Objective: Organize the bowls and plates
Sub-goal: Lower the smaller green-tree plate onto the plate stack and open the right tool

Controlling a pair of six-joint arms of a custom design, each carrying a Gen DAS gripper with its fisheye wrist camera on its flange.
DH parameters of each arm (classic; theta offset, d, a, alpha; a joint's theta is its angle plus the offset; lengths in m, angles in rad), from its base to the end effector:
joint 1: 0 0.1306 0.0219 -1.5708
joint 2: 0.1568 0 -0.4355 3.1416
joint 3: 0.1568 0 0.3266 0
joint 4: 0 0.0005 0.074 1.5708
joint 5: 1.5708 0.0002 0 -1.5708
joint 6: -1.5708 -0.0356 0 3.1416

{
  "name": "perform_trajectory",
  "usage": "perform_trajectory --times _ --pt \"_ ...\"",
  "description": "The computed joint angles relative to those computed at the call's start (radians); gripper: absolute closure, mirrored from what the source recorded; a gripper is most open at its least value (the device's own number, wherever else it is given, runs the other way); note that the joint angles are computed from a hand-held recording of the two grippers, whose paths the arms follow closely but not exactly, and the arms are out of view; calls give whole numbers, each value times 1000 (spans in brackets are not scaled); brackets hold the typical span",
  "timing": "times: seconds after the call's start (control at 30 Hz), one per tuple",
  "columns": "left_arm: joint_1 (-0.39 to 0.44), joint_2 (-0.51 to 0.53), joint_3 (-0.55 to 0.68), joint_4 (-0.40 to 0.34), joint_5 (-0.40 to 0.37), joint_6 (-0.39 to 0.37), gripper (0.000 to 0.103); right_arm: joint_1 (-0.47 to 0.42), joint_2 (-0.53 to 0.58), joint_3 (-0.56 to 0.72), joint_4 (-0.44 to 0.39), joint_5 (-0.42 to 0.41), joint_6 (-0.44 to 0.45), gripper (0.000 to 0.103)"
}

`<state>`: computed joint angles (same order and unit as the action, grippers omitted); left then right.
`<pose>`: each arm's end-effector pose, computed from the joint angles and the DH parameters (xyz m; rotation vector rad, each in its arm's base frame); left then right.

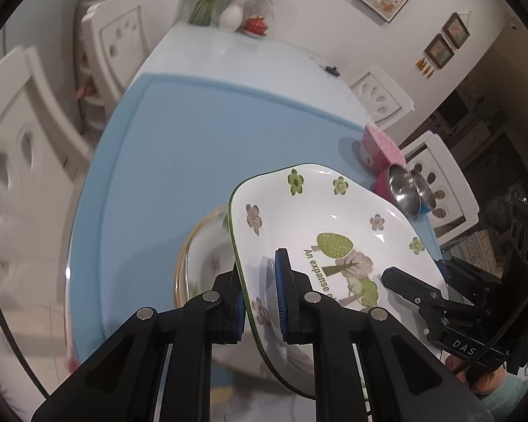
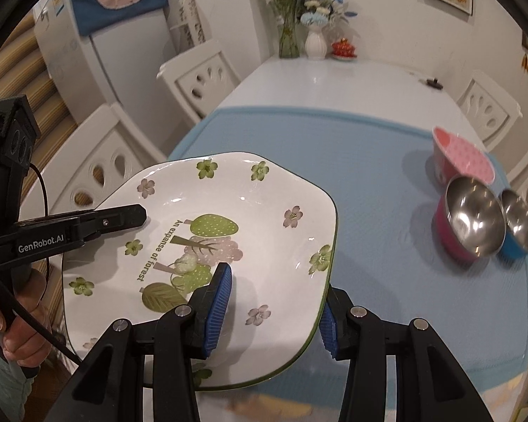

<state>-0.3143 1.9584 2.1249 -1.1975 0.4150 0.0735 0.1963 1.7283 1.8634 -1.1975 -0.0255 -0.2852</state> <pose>0.5890 -0.2071 0.4657 0.4647 2.5743 -0.6787 0.5230 0.1044 0.4929 0.1089 2.6447 0.1967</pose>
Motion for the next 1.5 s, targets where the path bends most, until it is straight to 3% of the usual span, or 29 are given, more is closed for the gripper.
perform_trajectory --times 0.23,0.43,0.7,1.03,1.5 --pt "4 -73 -191 78 -16 28 92 26 -38 -110 16 -27 -13 59" --pt "1 -81 -248 107 -29 28 92 32 -31 -138 8 -31 -26 59" --pt "-4 -58 -239 104 -40 31 92 29 -3 -130 -1 -8 -31 59" --pt "6 -15 -180 41 -34 4 92 27 33 -110 -27 -10 -45 59" --pt "41 13 -78 -8 -82 0 91 61 51 -63 -86 74 -11 58"
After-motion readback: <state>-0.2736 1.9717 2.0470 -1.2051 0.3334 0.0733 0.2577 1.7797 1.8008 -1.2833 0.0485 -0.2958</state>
